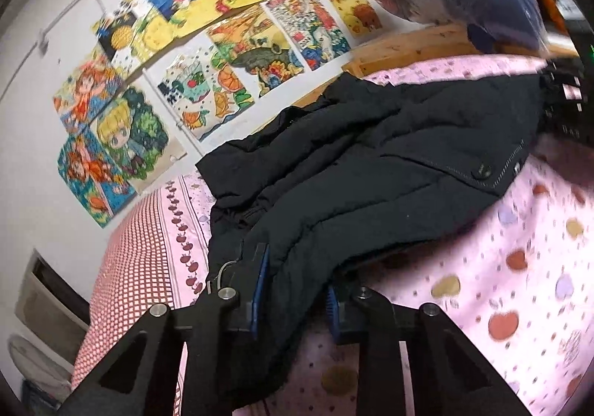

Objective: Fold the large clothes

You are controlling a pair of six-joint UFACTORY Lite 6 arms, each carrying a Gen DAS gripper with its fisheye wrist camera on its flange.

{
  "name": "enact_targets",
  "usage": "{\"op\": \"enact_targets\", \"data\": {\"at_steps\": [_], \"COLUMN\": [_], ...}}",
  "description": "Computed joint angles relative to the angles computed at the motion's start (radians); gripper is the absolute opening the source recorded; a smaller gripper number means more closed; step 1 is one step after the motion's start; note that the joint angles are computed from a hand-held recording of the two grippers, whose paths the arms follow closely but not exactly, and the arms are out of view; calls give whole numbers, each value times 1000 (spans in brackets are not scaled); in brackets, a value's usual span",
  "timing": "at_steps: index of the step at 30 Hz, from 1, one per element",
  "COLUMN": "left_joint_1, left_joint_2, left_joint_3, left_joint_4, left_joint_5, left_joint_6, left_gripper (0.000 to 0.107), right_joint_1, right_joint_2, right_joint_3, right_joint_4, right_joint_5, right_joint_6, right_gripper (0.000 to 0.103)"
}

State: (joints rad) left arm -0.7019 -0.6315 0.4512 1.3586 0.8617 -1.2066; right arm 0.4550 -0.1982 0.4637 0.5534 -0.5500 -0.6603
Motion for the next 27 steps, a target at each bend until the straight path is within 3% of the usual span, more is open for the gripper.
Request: {"op": "enact_targets", "data": {"at_steps": [5, 9, 12, 16, 20, 24, 27], "left_joint_1": [96, 105, 59, -71, -328, -622, -712], "left_joint_2": [-55, -130, -192, -298, -390, -438, -443], "left_joint_3": [41, 40, 40, 43, 45, 66, 85], "left_joint_4": [-61, -94, -103, -147, -150, -144, -138], "left_joint_5": [-100, -117, -71, 58, 309, 581, 666], "left_joint_6": [61, 96, 114, 163, 155, 90, 77], "left_gripper": [12, 10, 9, 9, 8, 8, 8], "right_joint_1": [10, 24, 45, 89, 196, 340, 401], "right_joint_2": [-54, -124, -211, -394, -616, -785, -820], "right_joint_3": [-9, -39, -74, -136, -191, -208, -182], "right_joint_4": [-26, -35, -2, 114, 413, 738, 844], "right_joint_5": [-2, -24, -37, -8, 12, -50, -96], "right_joint_6": [47, 87, 71, -46, -367, -703, -831], "right_gripper": [12, 9, 9, 8, 8, 8, 8]}}
